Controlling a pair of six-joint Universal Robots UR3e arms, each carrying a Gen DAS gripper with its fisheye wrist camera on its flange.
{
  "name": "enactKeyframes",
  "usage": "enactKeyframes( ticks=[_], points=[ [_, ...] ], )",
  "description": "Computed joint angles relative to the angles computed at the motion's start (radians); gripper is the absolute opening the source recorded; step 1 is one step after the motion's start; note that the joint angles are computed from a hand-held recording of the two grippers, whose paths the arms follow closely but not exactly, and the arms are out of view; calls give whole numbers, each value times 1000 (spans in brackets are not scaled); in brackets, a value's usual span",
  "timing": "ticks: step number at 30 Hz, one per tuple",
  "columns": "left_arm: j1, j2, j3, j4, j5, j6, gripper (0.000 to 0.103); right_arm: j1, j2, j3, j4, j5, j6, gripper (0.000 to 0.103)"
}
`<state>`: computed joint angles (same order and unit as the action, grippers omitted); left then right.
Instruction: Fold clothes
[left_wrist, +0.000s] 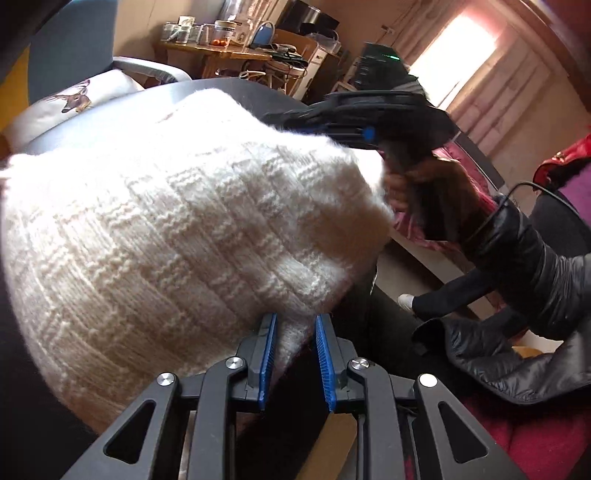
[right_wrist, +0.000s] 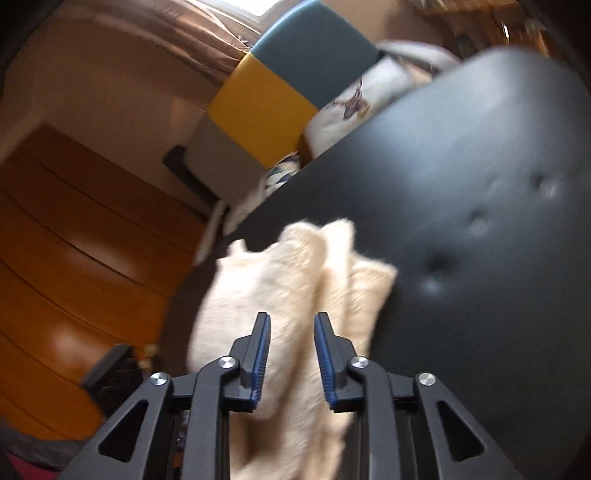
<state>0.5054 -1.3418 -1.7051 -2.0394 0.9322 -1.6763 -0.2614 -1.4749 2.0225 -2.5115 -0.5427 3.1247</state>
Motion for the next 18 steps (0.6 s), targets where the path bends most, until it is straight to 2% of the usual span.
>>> enactKeyframes(
  ticks=[1, 3, 5, 8, 9, 10, 11, 12, 15, 18],
  points=[
    [4, -7, 19, -21, -6, 2, 22, -17, -4, -4, 58, 40, -22, 26],
    [24, -21, 70, -97, -30, 25, 22, -11, -2, -18, 63, 51, 5, 27],
    [65, -17, 113, -193, -57, 71, 25, 21, 67, -69, 4, 36, 83, 27],
    [108, 17, 133, -249, -94, 102, 29, 100, 216, -174, -159, -1, 241, 29],
    [96, 13, 136, -238, -113, 79, 31, 120, 265, -213, -203, -12, 279, 28],
    [77, 11, 136, -218, -130, 53, 32, 142, 274, -247, -189, -36, 248, 25],
    [46, 8, 132, -185, -142, 24, 33, 164, 284, -283, -172, -63, 216, 15],
    [15, 4, 127, -150, -154, -5, 33, 192, 280, -337, -94, -125, 176, 13],
    [-96, -16, 100, -20, -171, -103, 34, 265, 250, -459, 70, -311, 58, 11],
    [-215, -27, 56, 90, -157, -181, 34, 304, 228, -492, 109, -459, 9, 10]
  ],
)
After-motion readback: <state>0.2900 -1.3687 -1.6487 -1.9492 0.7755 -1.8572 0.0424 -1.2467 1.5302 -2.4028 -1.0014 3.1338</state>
